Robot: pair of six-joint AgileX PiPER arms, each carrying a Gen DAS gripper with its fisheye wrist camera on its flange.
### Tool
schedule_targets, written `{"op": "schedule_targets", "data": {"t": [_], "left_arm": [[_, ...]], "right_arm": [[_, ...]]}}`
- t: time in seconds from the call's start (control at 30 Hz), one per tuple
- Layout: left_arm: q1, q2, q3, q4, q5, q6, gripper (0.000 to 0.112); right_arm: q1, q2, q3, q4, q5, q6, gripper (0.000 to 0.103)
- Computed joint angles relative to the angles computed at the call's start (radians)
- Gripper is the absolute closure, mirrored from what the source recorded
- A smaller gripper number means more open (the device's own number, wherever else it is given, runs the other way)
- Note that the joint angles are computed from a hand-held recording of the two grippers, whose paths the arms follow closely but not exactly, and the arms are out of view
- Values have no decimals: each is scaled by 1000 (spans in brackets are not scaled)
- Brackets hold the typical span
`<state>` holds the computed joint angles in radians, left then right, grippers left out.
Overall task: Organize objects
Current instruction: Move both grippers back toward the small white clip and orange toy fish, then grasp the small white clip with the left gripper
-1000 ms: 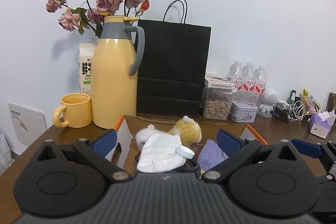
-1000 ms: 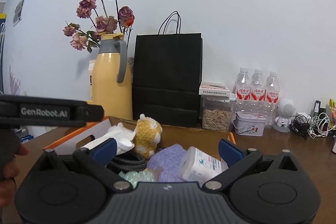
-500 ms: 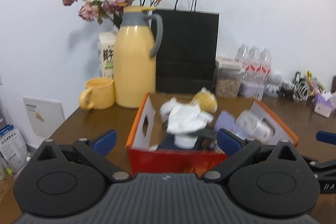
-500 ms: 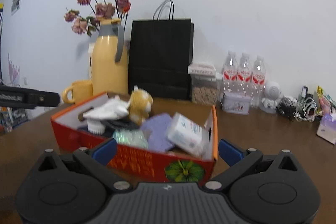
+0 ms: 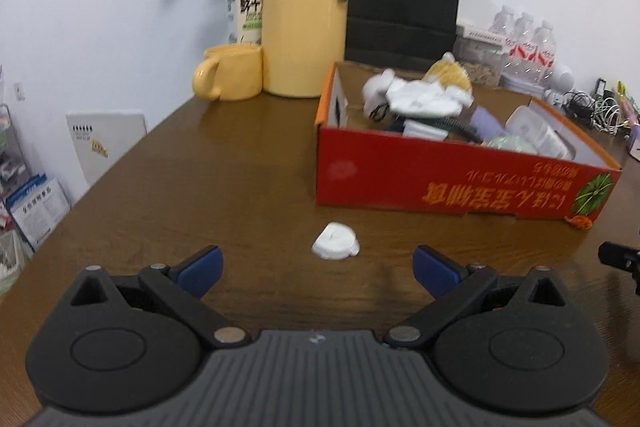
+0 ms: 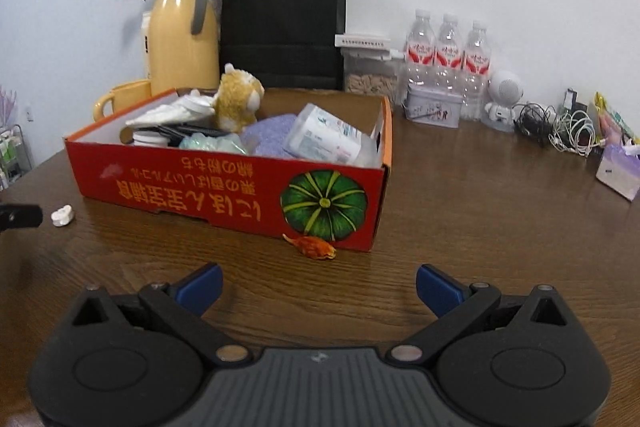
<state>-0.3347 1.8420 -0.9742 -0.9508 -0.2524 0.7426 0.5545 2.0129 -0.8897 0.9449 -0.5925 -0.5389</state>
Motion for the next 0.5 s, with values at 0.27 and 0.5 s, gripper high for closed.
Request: {"op": "schedule_targets", "data": {"t": [0.27, 0.5], "left_arm": [[8, 45, -32, -17, 13, 7, 9], [20, 102, -124, -212, 38, 179, 9]], "right_arm": [[-15, 62, -119, 120, 50, -86, 6], [-11, 124, -251, 292, 60, -221, 12]]}}
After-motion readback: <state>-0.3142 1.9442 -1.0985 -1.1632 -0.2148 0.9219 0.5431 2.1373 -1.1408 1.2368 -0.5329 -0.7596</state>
